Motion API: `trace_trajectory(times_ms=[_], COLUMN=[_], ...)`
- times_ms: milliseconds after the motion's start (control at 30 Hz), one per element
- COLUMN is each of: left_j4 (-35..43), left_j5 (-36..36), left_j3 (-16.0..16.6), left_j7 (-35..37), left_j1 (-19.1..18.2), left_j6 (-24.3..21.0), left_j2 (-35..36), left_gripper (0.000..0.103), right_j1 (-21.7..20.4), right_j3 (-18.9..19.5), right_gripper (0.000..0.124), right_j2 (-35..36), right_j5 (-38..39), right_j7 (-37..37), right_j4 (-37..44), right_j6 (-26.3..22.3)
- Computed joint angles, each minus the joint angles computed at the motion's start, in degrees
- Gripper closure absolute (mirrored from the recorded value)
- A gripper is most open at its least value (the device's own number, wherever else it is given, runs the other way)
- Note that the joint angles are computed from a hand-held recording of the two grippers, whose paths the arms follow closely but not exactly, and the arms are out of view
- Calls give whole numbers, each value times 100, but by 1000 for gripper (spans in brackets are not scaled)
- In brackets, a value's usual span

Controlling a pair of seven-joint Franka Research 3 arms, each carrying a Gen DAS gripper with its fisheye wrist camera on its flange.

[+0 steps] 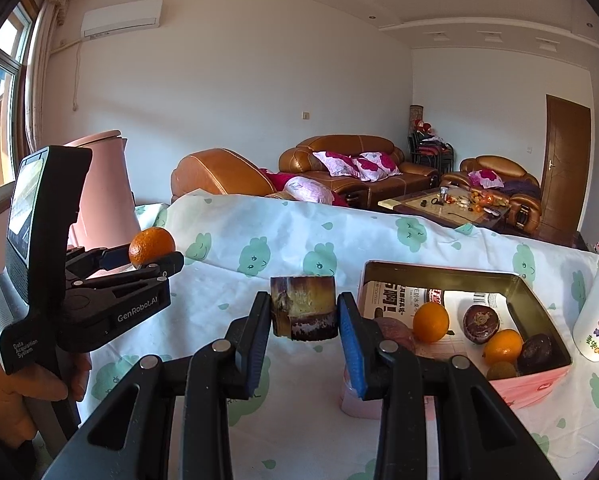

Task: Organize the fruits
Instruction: 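Carry the orange and cake over the tin and lower them inside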

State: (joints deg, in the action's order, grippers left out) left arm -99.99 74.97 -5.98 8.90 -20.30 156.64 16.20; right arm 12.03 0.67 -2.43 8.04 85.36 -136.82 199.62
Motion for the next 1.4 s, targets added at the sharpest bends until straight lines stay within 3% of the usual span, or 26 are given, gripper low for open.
trace_trajectory(times_ms=[133, 367, 567, 833, 1100, 1400], left_j4=[-96, -218, -291, -234, -6, 366], left_j5=[190, 261, 331, 248, 240, 211], left_j3=[-14, -135, -200, -319, -340, -324], left_j7=[-191, -369, -554, -536, -520, -352], left_j1=[-63, -66, -122, -239, -494, -802], left_j6=[-85, -94, -151, -215, -301, -239], left_j2=[-93, -191, -256, -213, -51, 205], left_gripper=[54, 54, 54, 54, 54, 54], right_j1=[10, -2, -68, -4, 27, -161], right_j3=[-214, -400, -417, -750, -1134, -1291], right_gripper=[88, 88, 88, 88, 88, 88], right_j2=[-101, -276, -442, -637, -825, -945], right_j5=[-578, -879, -755, -988, -1343, -1427], right_j7=[535, 762, 604, 700, 982, 1020], right_j4=[-124, -338, -549, -752, -929, -1032], right_j6=[-30, -8, 80, 114, 255, 360])
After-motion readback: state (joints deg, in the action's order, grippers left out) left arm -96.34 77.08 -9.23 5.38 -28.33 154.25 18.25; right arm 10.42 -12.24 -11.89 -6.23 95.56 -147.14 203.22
